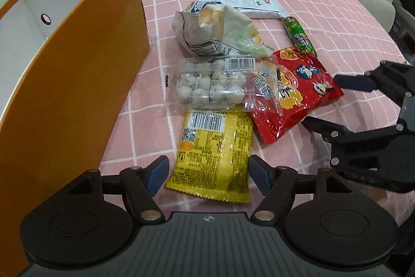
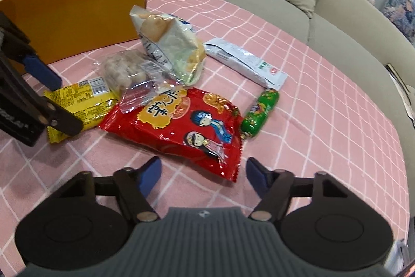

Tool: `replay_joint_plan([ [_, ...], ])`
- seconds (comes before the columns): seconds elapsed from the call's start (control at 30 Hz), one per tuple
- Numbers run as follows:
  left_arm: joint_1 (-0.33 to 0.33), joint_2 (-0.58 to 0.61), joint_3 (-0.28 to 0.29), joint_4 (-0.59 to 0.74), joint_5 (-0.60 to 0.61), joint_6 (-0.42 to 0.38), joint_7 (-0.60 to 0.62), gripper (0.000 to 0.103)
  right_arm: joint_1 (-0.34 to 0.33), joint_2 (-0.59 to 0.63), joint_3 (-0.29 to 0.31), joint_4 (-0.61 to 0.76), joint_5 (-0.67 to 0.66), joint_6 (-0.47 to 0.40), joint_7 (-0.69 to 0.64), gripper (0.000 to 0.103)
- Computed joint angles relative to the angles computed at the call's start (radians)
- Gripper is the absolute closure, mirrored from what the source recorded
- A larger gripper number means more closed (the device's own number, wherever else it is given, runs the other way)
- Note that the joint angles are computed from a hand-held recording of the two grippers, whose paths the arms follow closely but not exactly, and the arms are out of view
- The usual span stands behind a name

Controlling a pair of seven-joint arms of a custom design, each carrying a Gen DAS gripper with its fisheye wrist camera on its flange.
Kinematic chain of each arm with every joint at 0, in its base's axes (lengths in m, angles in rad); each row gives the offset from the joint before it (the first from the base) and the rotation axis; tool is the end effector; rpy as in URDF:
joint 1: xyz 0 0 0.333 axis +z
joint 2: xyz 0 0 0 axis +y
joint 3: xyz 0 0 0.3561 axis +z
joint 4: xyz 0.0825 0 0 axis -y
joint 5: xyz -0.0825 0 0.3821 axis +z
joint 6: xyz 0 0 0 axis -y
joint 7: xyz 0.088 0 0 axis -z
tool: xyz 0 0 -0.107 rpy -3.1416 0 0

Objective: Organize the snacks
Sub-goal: 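Withdraw both tools from the box toward the remaining snacks, then grasp the yellow pack with the left tool while the right tool grasps the red chips bag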

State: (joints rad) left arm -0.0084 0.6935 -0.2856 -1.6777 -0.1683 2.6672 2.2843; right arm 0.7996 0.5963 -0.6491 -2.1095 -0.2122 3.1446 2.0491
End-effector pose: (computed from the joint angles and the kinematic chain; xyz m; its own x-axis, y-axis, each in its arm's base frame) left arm 0.7121 -0.1728 0.2753 -0.7071 -0.7057 0.0459 -0.6611 0.6366 -0.3972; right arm 0.6195 0.1480 0.2704 0.0068 -0.9798 0.2000 -0.8231 -0.1190 -0.5552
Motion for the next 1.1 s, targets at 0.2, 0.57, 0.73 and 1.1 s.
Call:
replay_joint_plan([
  [0.2,0.002,0.010,-0.009,0.011,-0.003,0.003,0.011,0.035,0.029,-0.009,-0.015,-0.004,0.009,-0.033,0.067,0.071],
  [0.57,0.011,-0.052,0.008,-0.076,-0.016,0.016,-0.039,0.042,0.174,-0.075,-0.087,-0.047,-0.011,-0.191,0.363,0.095],
  [0.73,0.020,-0.108,0.021,-0.154,-0.012,0.022,-0.046,0.042,0.167,-0.140,-0.032,-0.056,-0.018,-0.283,0.449,0.095],
  [1.1,0.055,-0.146,0.027,-0.208,-0.043,0.022,-0.071,0.042,-0.071,-0.251,0.253,-0.108,0.011,-0.218,0.425,0.082],
])
